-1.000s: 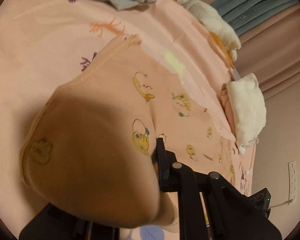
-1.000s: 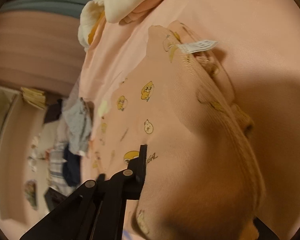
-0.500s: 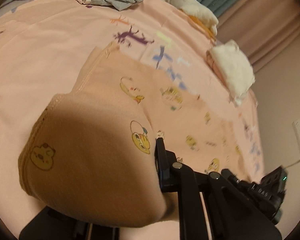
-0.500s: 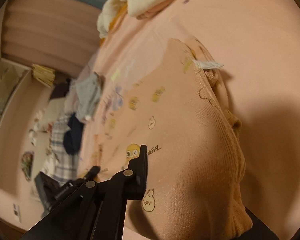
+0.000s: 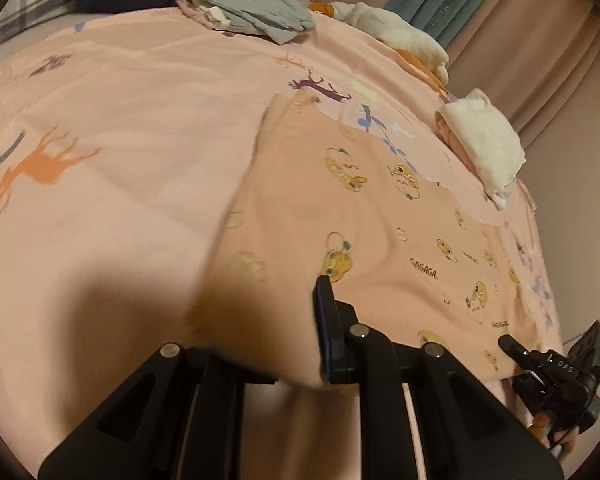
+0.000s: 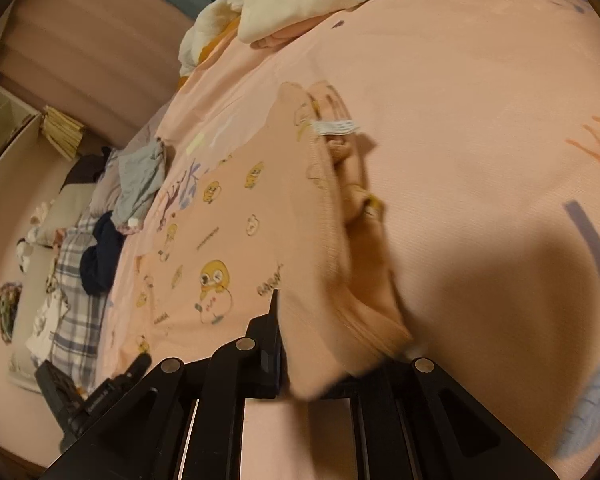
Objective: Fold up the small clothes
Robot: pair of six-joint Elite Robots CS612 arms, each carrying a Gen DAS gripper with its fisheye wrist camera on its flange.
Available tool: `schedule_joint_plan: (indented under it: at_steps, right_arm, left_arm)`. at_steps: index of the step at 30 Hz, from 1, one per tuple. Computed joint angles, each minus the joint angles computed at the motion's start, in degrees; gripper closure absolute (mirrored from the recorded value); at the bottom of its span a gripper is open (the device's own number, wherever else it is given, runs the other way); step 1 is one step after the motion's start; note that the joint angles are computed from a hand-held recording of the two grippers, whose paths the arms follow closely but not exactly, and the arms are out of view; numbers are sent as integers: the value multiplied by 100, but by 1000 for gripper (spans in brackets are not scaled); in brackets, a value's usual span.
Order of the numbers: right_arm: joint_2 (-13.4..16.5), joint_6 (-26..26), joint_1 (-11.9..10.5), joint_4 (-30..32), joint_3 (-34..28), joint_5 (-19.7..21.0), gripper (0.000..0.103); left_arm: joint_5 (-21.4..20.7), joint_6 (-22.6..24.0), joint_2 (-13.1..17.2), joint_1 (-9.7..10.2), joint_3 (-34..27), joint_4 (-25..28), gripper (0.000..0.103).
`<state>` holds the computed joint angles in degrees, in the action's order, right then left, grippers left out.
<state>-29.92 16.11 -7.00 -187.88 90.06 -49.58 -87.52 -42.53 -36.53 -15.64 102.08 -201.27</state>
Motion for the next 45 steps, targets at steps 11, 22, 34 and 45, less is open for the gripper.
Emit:
schedule_joint_plan:
  at_steps: [11, 22, 34, 45]
  right_arm:
    - [61, 552, -249, -434, 213, 395, 99]
    - [-27, 529, -346, -467, 351, 247, 99]
    - [-1, 755, -458, -971, 481, -313, 103]
    - [16, 618, -444, -998, 450, -386, 103]
  left_arm:
    - [-309, -246, -15, 155, 299, -522, 90]
    - [-1468, -1096, 86, 559, 256, -811, 90]
    - [1025, -462, -357, 203, 671, -262, 98]
    - [1154, -221, -292, 170, 589, -403, 83]
